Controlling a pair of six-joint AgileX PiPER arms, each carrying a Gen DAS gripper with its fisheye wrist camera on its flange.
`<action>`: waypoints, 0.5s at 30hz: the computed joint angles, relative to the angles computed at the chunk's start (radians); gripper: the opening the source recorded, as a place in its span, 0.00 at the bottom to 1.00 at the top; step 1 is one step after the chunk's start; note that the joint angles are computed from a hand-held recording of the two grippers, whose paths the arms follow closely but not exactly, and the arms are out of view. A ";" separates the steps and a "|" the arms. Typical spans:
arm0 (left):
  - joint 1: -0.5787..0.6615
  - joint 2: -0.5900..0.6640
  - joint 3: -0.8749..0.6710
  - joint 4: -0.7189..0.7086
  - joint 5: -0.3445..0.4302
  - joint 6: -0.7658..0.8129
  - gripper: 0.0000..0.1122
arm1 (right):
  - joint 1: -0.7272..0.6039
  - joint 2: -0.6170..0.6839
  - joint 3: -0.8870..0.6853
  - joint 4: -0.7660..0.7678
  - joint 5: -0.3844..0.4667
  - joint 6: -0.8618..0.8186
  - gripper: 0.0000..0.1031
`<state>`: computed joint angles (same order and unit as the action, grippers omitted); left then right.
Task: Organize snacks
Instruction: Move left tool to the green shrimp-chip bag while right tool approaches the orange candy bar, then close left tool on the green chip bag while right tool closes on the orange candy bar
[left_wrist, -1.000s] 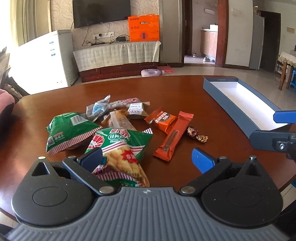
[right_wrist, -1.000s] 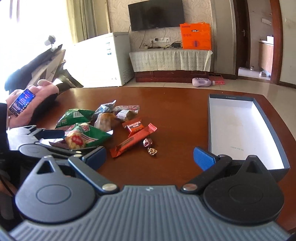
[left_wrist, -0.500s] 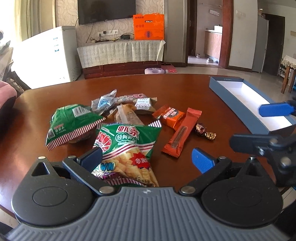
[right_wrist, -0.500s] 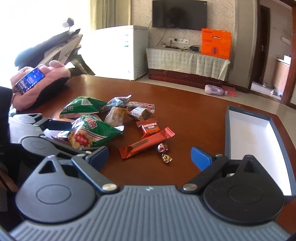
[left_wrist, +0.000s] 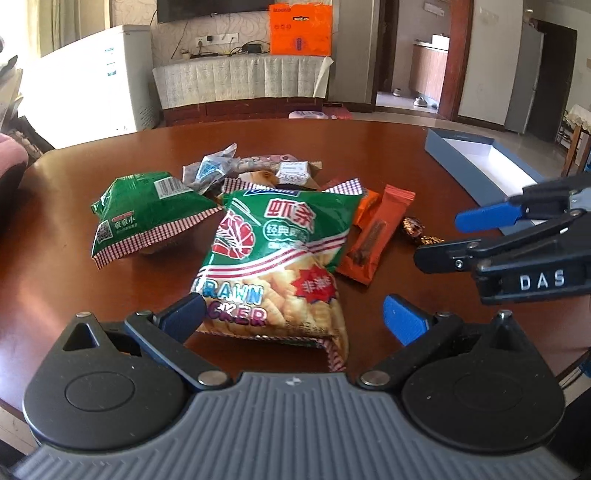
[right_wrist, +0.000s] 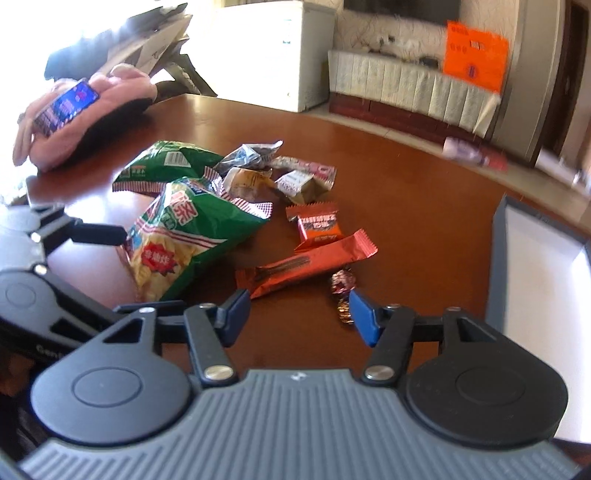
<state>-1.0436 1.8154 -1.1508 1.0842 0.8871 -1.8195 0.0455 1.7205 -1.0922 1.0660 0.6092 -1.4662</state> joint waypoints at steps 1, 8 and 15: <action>0.004 -0.002 0.002 0.008 -0.005 0.000 0.92 | -0.007 0.022 -0.029 -0.017 0.044 0.059 0.60; 0.015 0.025 -0.016 0.083 -0.031 0.035 0.89 | 0.023 0.132 -0.149 -0.128 0.129 0.434 0.61; 0.092 0.014 -0.003 0.048 -0.139 0.055 0.66 | 0.079 0.142 -0.161 -0.170 0.023 0.579 0.46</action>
